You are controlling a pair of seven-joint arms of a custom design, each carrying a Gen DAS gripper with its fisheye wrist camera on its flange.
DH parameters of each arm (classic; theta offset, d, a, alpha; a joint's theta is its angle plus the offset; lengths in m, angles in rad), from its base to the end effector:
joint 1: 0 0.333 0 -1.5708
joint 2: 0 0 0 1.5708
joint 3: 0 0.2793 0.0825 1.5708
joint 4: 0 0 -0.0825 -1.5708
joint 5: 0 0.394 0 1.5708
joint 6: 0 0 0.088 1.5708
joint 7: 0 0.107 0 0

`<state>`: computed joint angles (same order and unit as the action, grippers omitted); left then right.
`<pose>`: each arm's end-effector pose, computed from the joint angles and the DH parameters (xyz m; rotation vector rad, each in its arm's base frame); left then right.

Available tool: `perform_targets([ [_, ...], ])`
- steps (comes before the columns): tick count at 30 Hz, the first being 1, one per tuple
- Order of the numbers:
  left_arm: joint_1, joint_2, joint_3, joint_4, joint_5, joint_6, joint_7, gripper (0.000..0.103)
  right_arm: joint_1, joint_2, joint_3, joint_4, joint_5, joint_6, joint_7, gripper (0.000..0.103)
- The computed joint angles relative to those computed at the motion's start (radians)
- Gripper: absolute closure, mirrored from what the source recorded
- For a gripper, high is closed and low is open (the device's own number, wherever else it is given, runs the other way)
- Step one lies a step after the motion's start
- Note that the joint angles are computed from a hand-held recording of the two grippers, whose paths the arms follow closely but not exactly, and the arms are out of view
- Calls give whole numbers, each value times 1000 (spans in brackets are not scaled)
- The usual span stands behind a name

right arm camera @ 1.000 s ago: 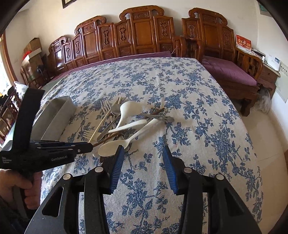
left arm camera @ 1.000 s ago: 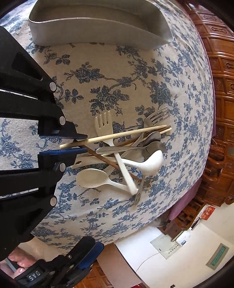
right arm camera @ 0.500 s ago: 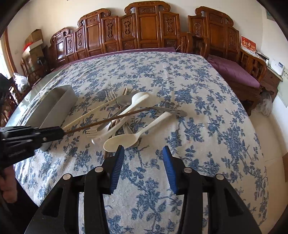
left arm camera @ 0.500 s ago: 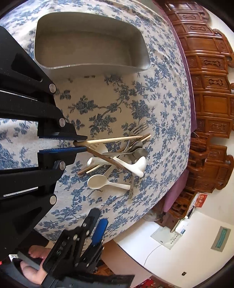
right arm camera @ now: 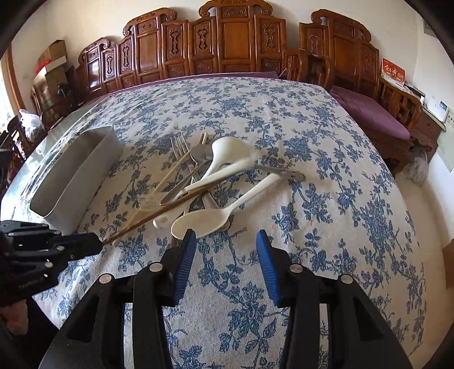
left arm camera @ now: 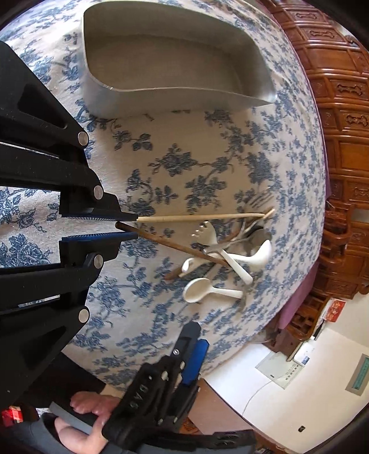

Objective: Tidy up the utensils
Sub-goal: 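Grasp a wooden chopstick with the left gripper and lift it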

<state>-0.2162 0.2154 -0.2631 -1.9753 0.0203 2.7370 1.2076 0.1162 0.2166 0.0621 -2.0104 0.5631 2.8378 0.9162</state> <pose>0.5700 -0.2896 0.3853 -1.9192 2.1447 -0.7853 0.6268 0.0833 0.3694 -2.0542 1.4532 -0.4262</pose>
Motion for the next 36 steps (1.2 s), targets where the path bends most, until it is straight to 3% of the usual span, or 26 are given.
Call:
perform_targets([
  [8,-9,-18,15,-7,58,1,-44,93,4,-27,5,-28,18,9,-33,56],
  [15,4,-31,17,-10,55,50,-29,89,4,-13,1,-16,23,5,-35,56],
  [19,9,6,14,43,60,6,3,88,3,-11,2,-16,26,6,-38,56],
  [23,1,62,17,109,90,-55,56,76,-1,-10,4,-16,32,6,-45,56],
  [29,-28,105,39,165,192,-92,47,76,-2,-12,4,-18,40,5,-53,56],
  [33,-10,147,18,221,154,-163,106,76,-2,-12,4,-18,41,5,-55,56],
  [35,-9,149,18,224,145,-175,120,81,-3,-12,4,-17,44,6,-59,56],
  [36,-7,148,17,222,138,-180,124,88,-4,-13,5,-17,47,6,-62,56],
])
